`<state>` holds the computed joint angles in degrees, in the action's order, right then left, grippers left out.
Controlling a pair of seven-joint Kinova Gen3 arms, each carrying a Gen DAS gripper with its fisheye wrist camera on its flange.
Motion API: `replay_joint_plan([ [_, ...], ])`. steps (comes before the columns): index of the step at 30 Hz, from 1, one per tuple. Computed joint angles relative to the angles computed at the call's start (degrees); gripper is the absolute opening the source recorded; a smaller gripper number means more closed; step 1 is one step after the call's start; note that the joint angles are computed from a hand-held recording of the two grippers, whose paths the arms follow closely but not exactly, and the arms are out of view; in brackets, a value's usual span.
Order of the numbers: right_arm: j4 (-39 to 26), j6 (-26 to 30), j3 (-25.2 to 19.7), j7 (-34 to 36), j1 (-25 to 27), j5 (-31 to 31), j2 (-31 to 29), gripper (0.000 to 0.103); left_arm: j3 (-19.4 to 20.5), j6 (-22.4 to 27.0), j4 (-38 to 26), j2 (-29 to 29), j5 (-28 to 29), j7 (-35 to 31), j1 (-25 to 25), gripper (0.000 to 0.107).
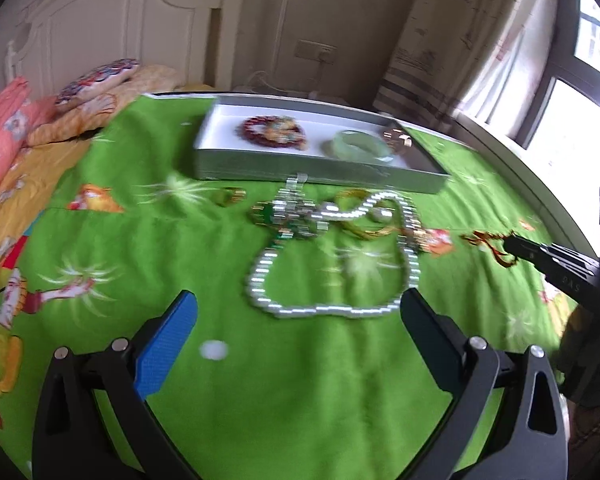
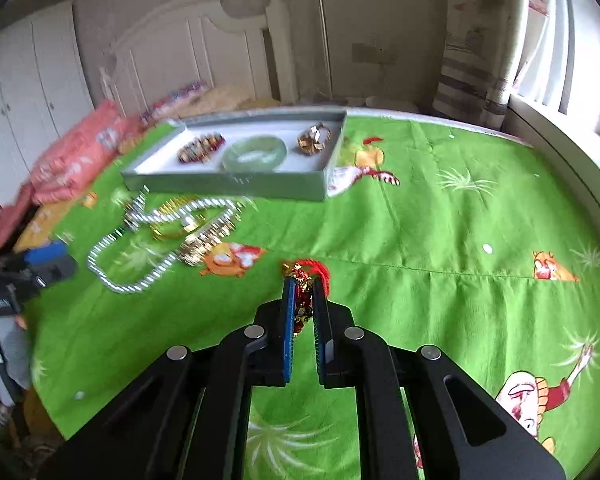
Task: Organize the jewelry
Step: 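Grasp the gold pendant with the left tool while the right tool holds the red ornament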
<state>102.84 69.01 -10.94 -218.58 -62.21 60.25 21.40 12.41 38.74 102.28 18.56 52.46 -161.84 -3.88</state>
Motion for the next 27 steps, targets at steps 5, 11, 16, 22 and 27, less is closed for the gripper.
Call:
replay_joint_plan([
  [5, 1.67, 1.07, -0.57, -3.45, -1.57, 2.1, -0.71, 0.01, 1.42, -4.07, 2.21, -2.19, -1.84, -1.55, 4.21, 0.1],
  [11, 5.22, -0.06, -1.76, -10.21, -2.03, 4.75, -1.55, 0.01, 2.35, -8.46, 0.91, -1.4, -7.91, 2.99, 9.87, 0.1],
  [16, 5.42, 0.73, -2.34, -11.04, -2.34, 6.01, -1.15, 0.01, 2.06, -8.69, -3.57, 1.44, -16.99, 12.46, 14.49, 0.081],
  [22, 8.08, 0.53, -3.24, -15.88, -2.66, 8.52, -2.13, 0.01, 3.09, -9.27, -7.28, 4.01, -26.38, 19.47, 18.36, 0.055],
  [27, 9.47, 0.73, -3.96, -18.3, -2.67, 10.04, -2.6, 0.01, 3.09, -10.75, -9.28, 6.09, -33.73, 23.87, 21.84, 0.032],
])
